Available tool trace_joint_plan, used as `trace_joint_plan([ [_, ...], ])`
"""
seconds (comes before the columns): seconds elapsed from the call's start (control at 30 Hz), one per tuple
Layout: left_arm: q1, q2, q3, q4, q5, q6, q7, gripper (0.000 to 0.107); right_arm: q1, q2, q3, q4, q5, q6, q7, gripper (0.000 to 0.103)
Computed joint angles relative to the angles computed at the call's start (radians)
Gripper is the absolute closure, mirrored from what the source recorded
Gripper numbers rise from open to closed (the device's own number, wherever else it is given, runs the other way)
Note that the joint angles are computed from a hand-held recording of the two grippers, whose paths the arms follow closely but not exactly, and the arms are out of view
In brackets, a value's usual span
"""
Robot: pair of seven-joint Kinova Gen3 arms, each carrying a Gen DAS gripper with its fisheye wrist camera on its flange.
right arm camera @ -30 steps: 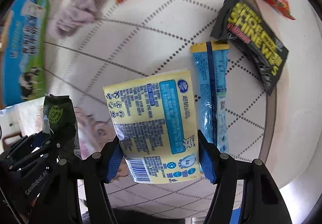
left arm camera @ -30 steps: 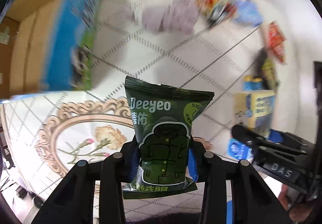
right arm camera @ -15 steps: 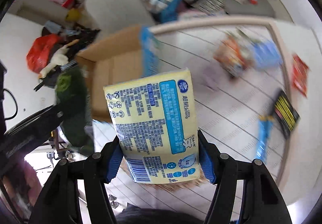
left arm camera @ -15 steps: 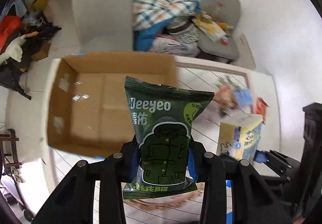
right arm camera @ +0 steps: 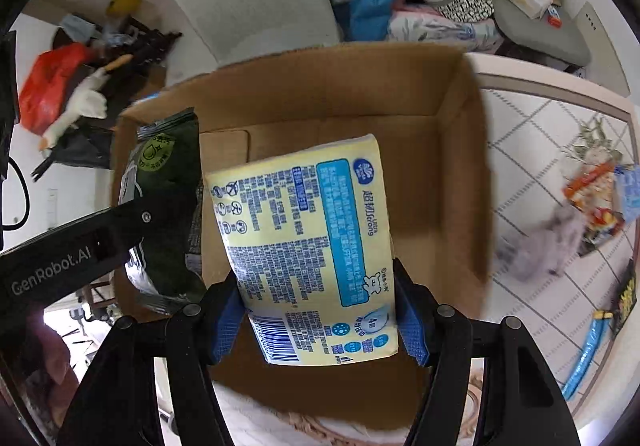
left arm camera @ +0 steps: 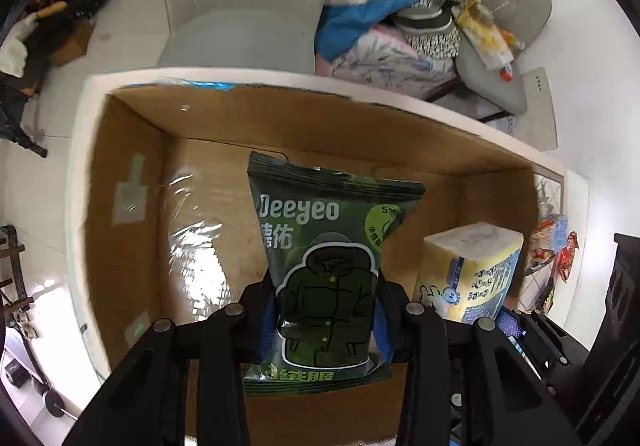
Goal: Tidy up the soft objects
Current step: 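Carry both packs over the cardboard box and open both tools to drop them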
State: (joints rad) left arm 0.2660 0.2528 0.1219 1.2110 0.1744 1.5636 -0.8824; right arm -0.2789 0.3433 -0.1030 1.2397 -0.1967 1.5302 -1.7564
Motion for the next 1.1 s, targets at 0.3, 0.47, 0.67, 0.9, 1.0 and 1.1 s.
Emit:
trace_joint_plan([
  [0.3,-0.036,0.079,-0.010,0.009,0.027,-0.015,-0.075,0.070,-0.025,0.042,0.004,-0.058,0.038,0.059,-0.040,0.034],
  [0.47,-0.048,0.079,-0.015,0.020,0.034,-0.004,-0.069,0.060,-0.012,0.094,0.008,-0.068,0.029,0.046,-0.028,0.028],
  [0.67,-0.011,0.034,-0.017,0.018,-0.053,0.033,-0.054,0.023,-0.009,0.083,0.015,-0.067,0.049,0.039,-0.030,0.023],
  [0.9,0.050,-0.062,-0.004,0.051,-0.164,0.055,0.008,0.012,-0.049,-0.011,0.008,-0.030,0.116,0.055,-0.027,0.001],
  [1.0,0.061,-0.114,0.008,0.074,-0.168,0.059,0.037,0.011,-0.069,-0.060,0.003,-0.014,0.143,0.065,-0.034,0.000],
  [1.1,0.070,-0.153,0.022,0.079,-0.180,0.071,0.069,0.011,-0.083,-0.102,-0.003,-0.008,0.151,0.078,-0.051,0.000],
])
